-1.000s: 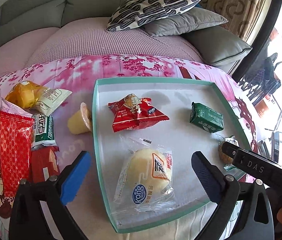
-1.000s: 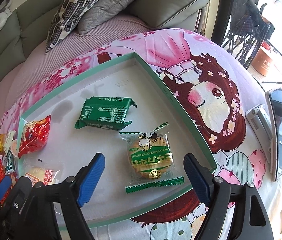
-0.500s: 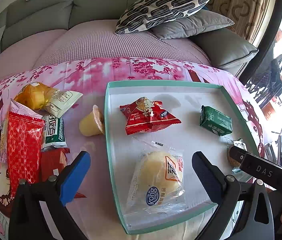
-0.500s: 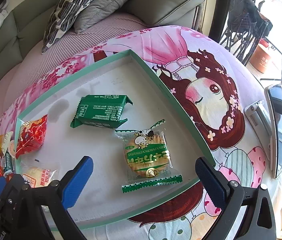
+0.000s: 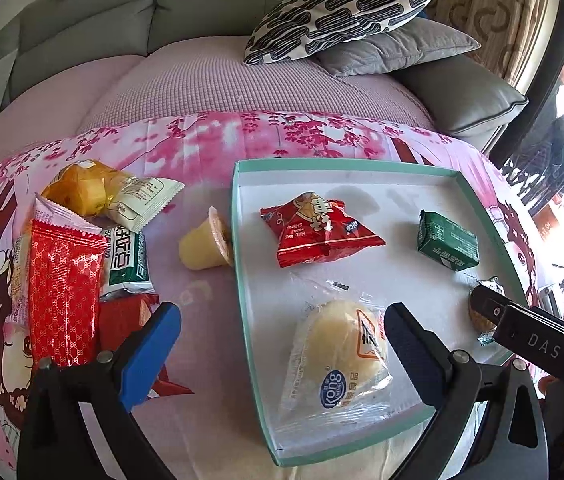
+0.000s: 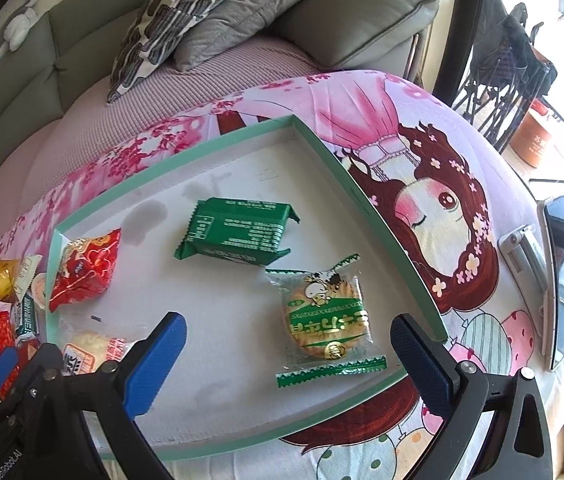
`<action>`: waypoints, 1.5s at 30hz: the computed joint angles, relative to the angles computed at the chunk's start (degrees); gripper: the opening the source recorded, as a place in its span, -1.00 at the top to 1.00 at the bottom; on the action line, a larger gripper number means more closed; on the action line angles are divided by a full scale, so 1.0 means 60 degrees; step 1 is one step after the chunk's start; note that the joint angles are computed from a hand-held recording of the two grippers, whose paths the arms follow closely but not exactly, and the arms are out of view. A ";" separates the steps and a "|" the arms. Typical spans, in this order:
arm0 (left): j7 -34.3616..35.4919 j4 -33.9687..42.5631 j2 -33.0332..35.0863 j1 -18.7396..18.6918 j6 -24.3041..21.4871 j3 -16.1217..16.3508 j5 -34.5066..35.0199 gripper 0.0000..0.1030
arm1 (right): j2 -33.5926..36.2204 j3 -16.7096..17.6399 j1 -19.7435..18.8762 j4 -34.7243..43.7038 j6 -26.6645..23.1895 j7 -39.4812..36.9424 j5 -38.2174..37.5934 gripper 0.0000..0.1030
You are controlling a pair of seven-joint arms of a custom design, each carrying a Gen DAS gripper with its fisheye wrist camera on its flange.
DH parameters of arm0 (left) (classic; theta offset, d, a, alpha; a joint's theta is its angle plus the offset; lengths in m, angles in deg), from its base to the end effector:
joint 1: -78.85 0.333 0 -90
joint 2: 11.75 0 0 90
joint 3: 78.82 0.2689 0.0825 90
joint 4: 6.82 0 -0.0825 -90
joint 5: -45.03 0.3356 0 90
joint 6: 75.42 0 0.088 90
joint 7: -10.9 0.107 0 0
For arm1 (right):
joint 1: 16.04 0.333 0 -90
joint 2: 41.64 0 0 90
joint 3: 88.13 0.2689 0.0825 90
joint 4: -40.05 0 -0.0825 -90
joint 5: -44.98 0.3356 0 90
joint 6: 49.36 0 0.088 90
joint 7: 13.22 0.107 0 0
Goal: Organize snacks
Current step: 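Withdraw both tools from the tray back toward the snack pile, then grasp the red wafer pack with the right tool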
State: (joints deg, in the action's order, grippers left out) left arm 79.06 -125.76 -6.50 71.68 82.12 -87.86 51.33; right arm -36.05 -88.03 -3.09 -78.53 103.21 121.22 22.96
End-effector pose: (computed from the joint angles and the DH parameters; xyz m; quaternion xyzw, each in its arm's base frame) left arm 0.5397 -0.1597 0.4324 -0.6818 0.6722 -0.2461 0.1510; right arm 0.5425 0.1368 0.4183 -0.5902 0.7600 -0.1891 0.1957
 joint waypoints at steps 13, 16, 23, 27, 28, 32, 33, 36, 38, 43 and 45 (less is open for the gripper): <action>-0.1206 -0.0804 -0.1176 0.0895 -0.0638 0.0503 0.1004 -0.97 | 0.0208 0.0632 0.0324 0.0020 0.1377 -0.2682 0.2273 -1.00; -0.1990 -0.1222 -0.1598 0.1348 -0.0656 0.0638 0.1477 -0.97 | 0.0306 0.0631 0.0513 0.0081 0.1479 -0.2972 0.2472 -1.00; -0.3143 -0.1952 -0.2254 0.2264 -0.0723 0.0837 0.1847 -0.97 | 0.0526 0.0964 0.0929 0.0319 0.1721 -0.4213 0.3320 -1.00; -0.3341 -0.2308 -0.2493 0.2546 -0.0426 0.0838 0.1716 -0.97 | 0.0834 0.1272 0.1184 0.0758 0.1704 -0.5199 0.3739 -1.00; -0.3432 -0.2376 -0.2533 0.2613 -0.0316 0.0804 0.1800 -0.97 | 0.0910 0.1312 0.1261 0.0848 0.1729 -0.5373 0.3795 -1.00; -0.3209 -0.2430 -0.2465 0.2637 0.0016 0.0809 0.1578 -0.97 | 0.1260 0.1323 0.1609 0.1232 0.1749 -0.5687 0.3739 -1.00; -0.3105 -0.2395 -0.2404 0.2611 0.0052 0.0815 0.1459 -0.97 | 0.1348 0.1329 0.1674 0.1328 0.1728 -0.5768 0.3718 -1.00; -0.2722 -0.2335 -0.2289 0.2512 0.0137 0.0851 0.1042 -0.97 | 0.1666 0.1211 0.1968 0.1675 0.1529 -0.5742 0.3378 -1.00; -0.2607 -0.2257 -0.2204 0.2501 0.0100 0.0827 0.0975 -0.97 | 0.1930 0.1142 0.2123 0.1929 0.1436 -0.5726 0.3141 -1.00; -0.1475 -0.2001 -0.1904 0.2214 -0.0177 0.0998 -0.0328 -0.97 | 0.2435 0.1102 0.2325 0.2361 0.1346 -0.5908 0.2885 -1.00; -0.1225 -0.1897 -0.1803 0.2175 -0.0259 0.0986 -0.0609 -0.97 | 0.2586 0.1061 0.2404 0.2499 0.1276 -0.5895 0.2800 -1.00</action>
